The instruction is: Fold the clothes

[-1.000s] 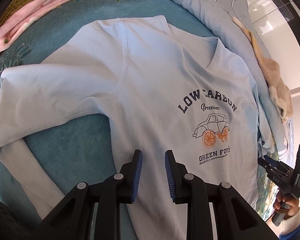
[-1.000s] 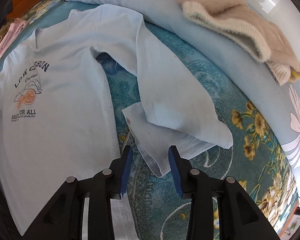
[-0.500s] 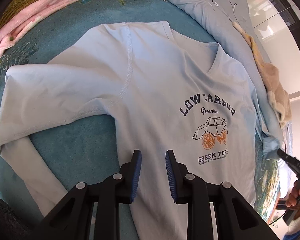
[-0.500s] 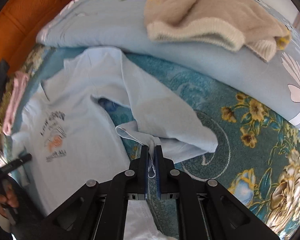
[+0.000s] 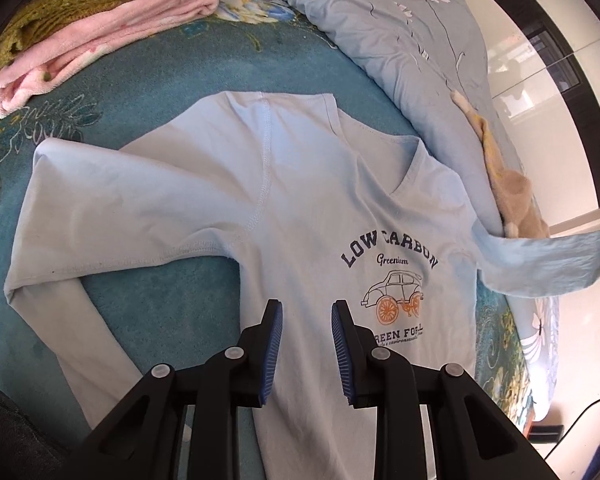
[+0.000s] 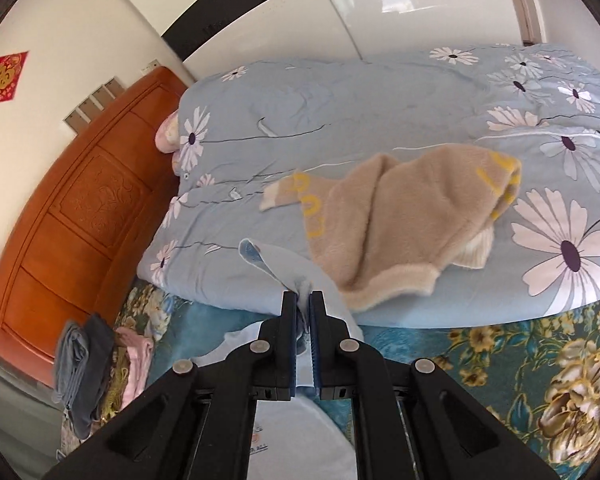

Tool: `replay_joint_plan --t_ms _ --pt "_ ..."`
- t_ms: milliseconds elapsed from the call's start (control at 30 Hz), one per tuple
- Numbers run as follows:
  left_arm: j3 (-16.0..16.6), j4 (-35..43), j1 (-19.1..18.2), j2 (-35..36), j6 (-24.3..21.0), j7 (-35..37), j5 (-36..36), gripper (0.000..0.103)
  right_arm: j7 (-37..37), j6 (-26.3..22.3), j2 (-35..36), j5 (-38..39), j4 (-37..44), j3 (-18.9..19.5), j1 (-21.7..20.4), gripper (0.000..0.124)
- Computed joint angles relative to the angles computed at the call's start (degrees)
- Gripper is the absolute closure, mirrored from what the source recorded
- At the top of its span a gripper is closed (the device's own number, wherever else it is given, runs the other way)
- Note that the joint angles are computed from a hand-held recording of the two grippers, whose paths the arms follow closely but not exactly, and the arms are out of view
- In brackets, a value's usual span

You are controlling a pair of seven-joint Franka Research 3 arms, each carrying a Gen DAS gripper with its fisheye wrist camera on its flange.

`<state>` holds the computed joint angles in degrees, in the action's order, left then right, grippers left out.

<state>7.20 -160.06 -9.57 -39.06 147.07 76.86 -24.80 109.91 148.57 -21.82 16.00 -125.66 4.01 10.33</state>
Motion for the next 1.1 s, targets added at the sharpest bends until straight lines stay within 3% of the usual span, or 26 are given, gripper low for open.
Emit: replay_joint_plan --t_ms 100,167,300,433,633,867,967,1033,1100 --pt "0.7 -1.5 1.1 -2.4 2.6 -0.6 -0.9 0.067 -3.9 0.3 4.1 3.5 3.8 0.9 4.8 0.118" --pt "1.0 -2.5 2.3 -4.2 4.4 -1.7 -0.6 0.06 -6.8 -0.6 9.0 6.6 8.4 1.5 8.0 0.118" --pt "3.3 -4.4 4.9 -6.8 6.9 -4.4 -0.1 0.057 -7.9 -3.4 21.0 9.8 18.8 4.2 12.2 0.118" --pt "6.5 -6.5 7.0 -9.3 9.0 -6.8 -0.8 0.054 -6.3 -5.6 32.6 7.7 28.4 6.8 16.6 0.118" --pt "10.0 -8.0 7.5 -10.4 10.6 -8.0 -1.9 0.05 1.3 -12.0 46.8 -3.4 40.3 5.3 24.7 0.118" --pt "12.1 -7.2 4.9 -8.9 10.6 -5.8 -3.1 0.05 2.1 -17.7 51.5 -5.1 42.4 5.4 26.7 0.114" --pt "12.6 -7.1 4.5 -8.7 10.4 -5.1 -4.3 0.05 -4.4 -23.1 53.1 -0.3 43.8 8.0 24.1 0.108" --pt "12.9 -7.2 4.6 -8.7 10.4 -5.0 -5.2 0.05 -7.4 -21.8 51.0 1.6 40.9 8.2 23.5 0.106" --pt "12.9 -7.4 5.0 -8.9 10.1 -5.1 -5.9 0.049 -8.8 -17.1 47.1 3.5 35.6 7.6 22.6 0.105"
